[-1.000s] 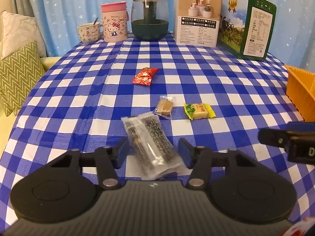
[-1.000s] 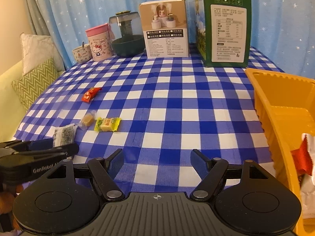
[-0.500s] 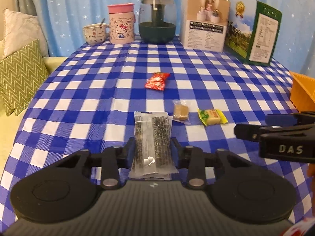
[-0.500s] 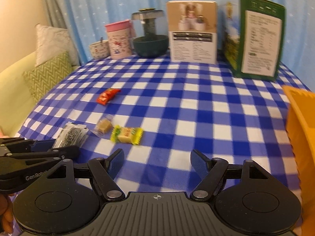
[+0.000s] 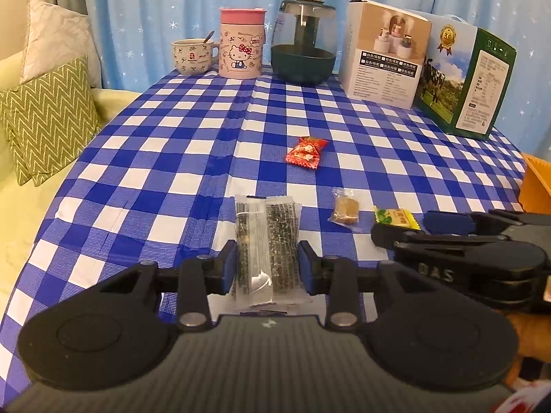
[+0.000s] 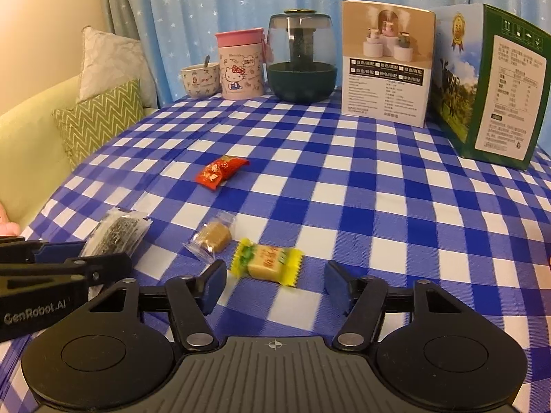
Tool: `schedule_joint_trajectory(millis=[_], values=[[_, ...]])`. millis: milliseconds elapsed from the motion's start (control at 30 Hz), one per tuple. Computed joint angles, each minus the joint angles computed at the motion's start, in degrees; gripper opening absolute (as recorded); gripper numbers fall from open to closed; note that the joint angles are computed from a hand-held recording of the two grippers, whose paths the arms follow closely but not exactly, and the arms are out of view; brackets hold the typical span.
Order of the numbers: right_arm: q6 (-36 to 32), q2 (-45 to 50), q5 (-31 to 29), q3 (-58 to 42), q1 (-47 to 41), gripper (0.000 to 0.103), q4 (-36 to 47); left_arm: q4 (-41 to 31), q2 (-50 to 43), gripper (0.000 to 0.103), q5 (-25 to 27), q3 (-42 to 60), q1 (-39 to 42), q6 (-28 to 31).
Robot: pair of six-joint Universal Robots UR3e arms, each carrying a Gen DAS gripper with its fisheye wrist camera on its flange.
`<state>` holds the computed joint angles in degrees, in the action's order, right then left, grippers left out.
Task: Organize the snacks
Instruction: 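Grasp the clear seaweed snack pack with the left tool while the right tool grasps the yellow candy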
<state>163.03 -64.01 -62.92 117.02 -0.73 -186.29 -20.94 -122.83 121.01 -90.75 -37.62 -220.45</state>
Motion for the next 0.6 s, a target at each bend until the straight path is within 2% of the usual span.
schedule_joint_trajectory(millis=[133, 200, 267, 367, 600], values=[[2.64, 2.29, -4.35, -2.3, 3.03, 0.055, -2.34, -0.33, 0.01, 0.034, -0.09, 0.03, 0.05, -0.14], [3.28, 2.87, -5.54, -3.13, 3.8, 0.047, -2.62, -0.24, -0.07, 0.034, -0.18, 0.03, 0.04, -0.1], [3.21, 3.04, -5.82, -3.44, 4.02, 0.044, -2.58, -0.24, -0.13, 0.034, -0.24, 0.07, 0.05, -0.09], [2.47, 2.87, -5.87, -2.77, 4.1, 0.031, -3.37, -0.18, -0.23, 0.034, -0.4, 0.23, -0.09, 0.17], [2.2, -0.63, -4.67, 2.61, 1.68, 0.029, -5.36, 0.23, -0.2, 0.034, -0.54, 0.46, -0.63, 0.51]])
